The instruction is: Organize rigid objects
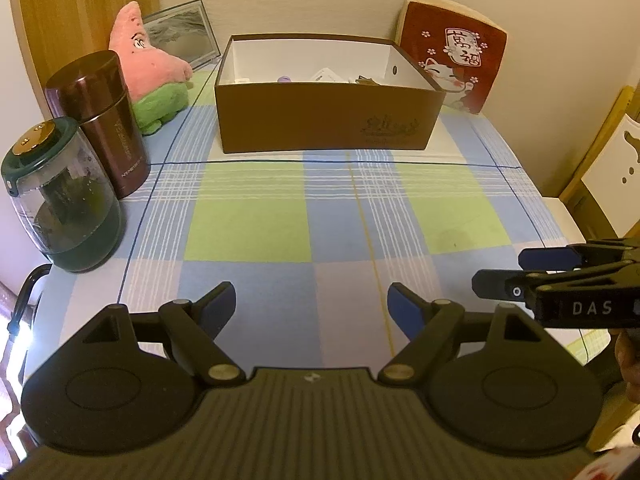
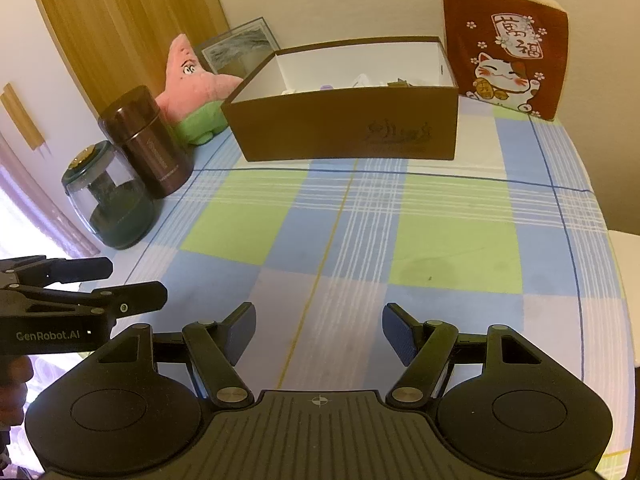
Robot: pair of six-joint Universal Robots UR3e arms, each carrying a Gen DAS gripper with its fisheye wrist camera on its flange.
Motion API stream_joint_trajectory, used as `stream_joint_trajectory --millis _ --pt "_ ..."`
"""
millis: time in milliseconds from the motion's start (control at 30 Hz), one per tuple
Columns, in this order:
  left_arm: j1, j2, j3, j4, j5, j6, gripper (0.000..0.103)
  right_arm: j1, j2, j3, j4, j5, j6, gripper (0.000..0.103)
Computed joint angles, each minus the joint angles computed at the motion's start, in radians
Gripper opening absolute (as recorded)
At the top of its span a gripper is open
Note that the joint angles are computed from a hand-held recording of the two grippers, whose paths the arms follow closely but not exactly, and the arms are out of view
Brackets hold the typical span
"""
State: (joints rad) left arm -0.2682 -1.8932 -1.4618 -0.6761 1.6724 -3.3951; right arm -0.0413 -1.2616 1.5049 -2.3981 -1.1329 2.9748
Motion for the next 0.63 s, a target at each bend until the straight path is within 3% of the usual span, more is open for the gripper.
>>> stream_joint_trajectory --millis 633 --pt "0.005 -0.044 0.044 -0.016 0.005 -0.008 0.08 0.016 0.05 -0.06 0.036 -0.014 -0.008 0.067"
